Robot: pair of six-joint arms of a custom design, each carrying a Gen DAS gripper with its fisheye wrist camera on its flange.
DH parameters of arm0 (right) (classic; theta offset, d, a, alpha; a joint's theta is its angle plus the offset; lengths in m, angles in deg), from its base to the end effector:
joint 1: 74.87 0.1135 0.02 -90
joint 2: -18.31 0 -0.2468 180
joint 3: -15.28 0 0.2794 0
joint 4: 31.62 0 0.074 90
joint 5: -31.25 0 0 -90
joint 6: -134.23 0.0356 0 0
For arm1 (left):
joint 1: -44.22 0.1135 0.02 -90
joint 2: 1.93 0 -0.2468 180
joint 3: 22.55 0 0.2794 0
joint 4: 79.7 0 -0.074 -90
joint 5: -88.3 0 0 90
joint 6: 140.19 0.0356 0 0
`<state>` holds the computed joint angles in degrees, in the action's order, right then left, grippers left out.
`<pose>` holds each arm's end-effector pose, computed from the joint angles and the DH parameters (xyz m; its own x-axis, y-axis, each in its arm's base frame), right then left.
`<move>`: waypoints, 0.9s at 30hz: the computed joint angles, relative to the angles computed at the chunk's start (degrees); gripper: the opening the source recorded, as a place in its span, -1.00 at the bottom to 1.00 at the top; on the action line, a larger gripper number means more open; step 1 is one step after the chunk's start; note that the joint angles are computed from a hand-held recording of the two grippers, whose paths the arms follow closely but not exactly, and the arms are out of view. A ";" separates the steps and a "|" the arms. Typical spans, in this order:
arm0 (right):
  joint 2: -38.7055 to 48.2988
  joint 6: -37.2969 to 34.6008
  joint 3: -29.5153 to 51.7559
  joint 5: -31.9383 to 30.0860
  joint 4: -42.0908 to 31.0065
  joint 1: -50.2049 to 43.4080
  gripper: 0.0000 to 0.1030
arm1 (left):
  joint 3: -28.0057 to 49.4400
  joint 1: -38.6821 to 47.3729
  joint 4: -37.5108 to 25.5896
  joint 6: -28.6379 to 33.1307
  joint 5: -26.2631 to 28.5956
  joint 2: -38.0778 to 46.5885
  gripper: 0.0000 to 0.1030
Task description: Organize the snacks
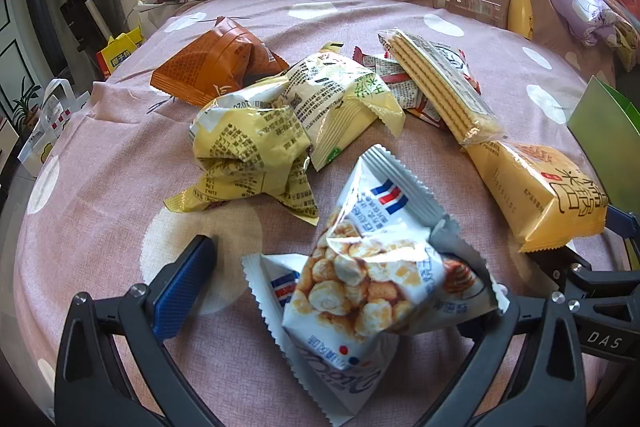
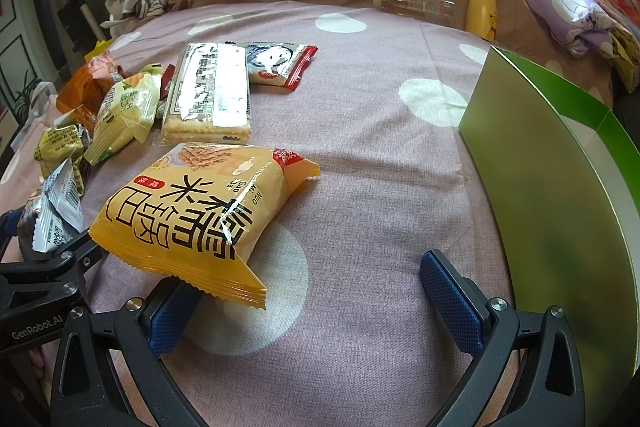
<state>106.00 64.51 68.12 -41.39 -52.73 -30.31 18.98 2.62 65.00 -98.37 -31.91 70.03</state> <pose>0.2211 0.2028 0.1110 -0.7447 -0.2690 -0.6108 -0.3119 0.9494 -0.0379 0.1821 -0.1377 0.1111 -0.7669 -0.1804 -0.6159 -0.2286 0.9735 -0.0005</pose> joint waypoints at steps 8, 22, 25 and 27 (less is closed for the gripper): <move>0.00 0.02 0.04 0.02 -0.05 0.02 0.99 | -0.03 -0.03 0.16 -0.05 -0.01 0.08 1.00; -0.09 0.04 0.08 -0.01 -0.21 -0.01 0.99 | 1.38 0.24 -4.65 -0.58 2.85 -1.09 0.99; -0.16 0.01 0.02 -0.05 -0.18 -0.05 0.99 | 1.64 -0.07 -7.30 -1.78 4.23 -2.91 0.96; 0.11 0.01 0.32 0.32 -0.52 0.11 0.99 | 1.00 -0.64 -7.68 -2.03 4.17 -4.76 0.95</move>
<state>106.11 64.53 68.44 -41.06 -53.25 -30.20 19.99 1.98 57.32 -100.40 -27.74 65.27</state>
